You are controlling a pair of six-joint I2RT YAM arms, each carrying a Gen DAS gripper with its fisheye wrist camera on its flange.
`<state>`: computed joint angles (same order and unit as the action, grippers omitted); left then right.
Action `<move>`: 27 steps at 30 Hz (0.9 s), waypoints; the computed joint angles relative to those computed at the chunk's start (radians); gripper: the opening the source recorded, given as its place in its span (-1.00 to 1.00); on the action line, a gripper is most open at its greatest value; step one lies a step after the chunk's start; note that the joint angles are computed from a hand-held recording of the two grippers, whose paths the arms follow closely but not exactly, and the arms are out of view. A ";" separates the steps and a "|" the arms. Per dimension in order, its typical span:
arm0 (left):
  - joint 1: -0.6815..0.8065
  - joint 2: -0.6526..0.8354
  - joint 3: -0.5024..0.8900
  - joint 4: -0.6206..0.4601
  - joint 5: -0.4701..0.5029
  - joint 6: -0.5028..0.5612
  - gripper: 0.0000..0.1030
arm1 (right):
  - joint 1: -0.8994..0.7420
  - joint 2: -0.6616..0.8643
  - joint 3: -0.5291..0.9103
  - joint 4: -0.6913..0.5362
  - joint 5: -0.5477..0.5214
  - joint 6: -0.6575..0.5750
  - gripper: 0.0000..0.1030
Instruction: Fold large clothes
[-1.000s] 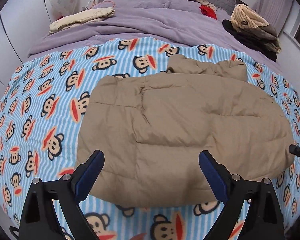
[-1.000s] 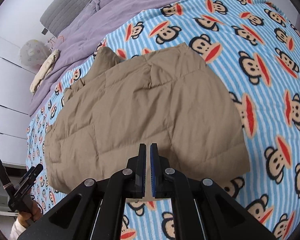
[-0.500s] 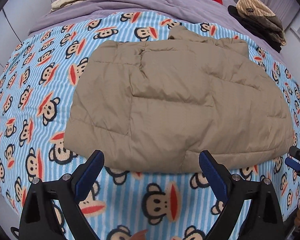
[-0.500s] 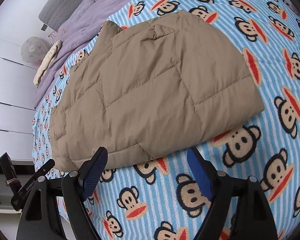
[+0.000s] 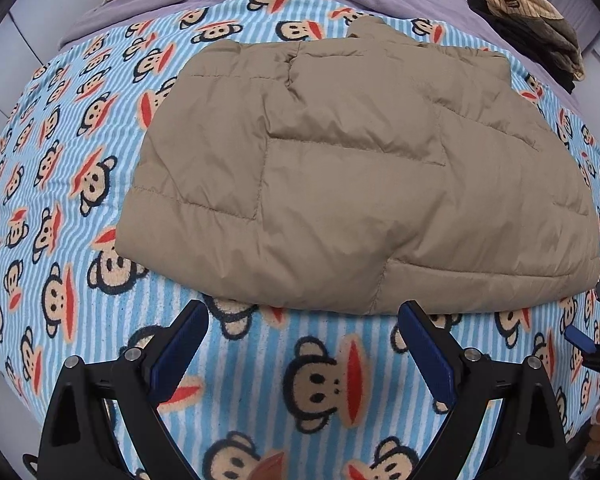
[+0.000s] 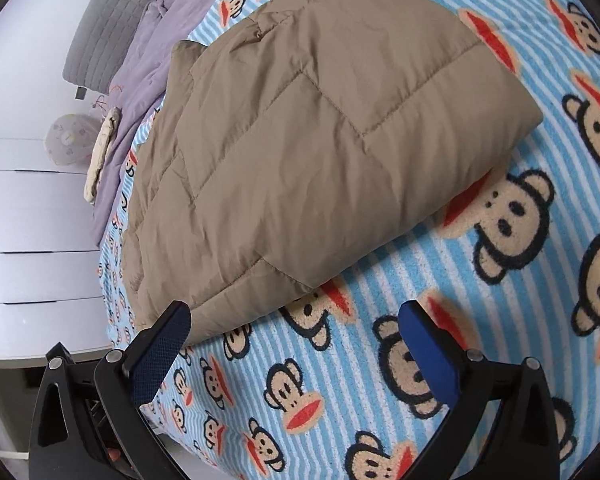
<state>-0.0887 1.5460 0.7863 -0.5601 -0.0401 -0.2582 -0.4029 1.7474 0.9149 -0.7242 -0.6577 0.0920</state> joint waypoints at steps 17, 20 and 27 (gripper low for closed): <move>0.363 0.274 0.019 0.222 0.425 0.034 0.87 | -0.043 0.224 -0.032 0.312 -0.204 0.237 1.00; 0.383 0.334 0.063 0.263 0.438 -0.008 0.87 | -0.043 0.284 -0.019 0.394 -0.279 0.310 1.00; 0.355 0.417 0.134 0.312 0.408 -0.082 0.65 | 0.014 0.355 0.041 0.513 -0.296 0.450 1.00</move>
